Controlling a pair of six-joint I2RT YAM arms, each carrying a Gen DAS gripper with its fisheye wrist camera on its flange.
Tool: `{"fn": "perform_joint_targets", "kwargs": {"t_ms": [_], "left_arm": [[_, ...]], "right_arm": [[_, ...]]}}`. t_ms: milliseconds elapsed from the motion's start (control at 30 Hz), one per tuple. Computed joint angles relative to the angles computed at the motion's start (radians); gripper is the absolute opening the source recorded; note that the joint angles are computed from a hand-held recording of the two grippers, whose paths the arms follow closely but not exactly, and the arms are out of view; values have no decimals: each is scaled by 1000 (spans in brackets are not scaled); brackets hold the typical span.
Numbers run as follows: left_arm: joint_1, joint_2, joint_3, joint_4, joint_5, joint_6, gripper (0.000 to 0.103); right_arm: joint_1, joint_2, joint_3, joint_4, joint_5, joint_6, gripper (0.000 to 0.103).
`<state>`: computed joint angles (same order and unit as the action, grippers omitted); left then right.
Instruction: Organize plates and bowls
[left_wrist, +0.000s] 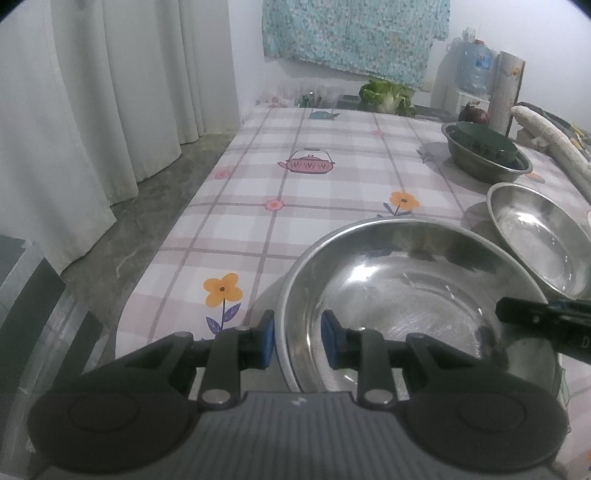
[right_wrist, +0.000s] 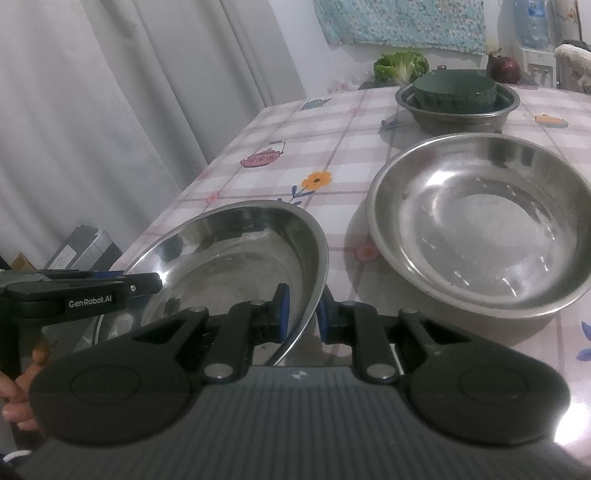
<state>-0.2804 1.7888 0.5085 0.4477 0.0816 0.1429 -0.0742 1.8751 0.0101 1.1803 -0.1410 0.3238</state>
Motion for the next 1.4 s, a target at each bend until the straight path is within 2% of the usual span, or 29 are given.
{"fn": "perform_joint_targets", "kwargs": {"t_ms": [200, 467, 667, 867, 1100, 1267, 1400], "left_arm": [[-3, -27, -1, -11, -8, -4, 28], [-49, -132, 12, -71, -50, -19, 28], [-153, -165, 74, -115, -81, -71, 28], [-310, -69, 186, -140, -122, -124, 28], [-453, 95, 319, -173, -131, -158, 28], [-510, 181, 393, -206, -149, -128, 28], [-533, 189, 394, -190, -175, -95, 29]], "right_arm": [[-9, -44, -5, -26, -13, -8, 16], [-85, -237, -2, -172, -81, -46, 16], [-272, -492, 8, -434, -207, -143, 16], [-595, -661, 42, -703, -385, -310, 16], [-919, -616, 124, -899, -490, -543, 16], [-1022, -497, 161, -880, -499, -599, 17], [-1032, -410, 181, -833, -487, -594, 20]]}}
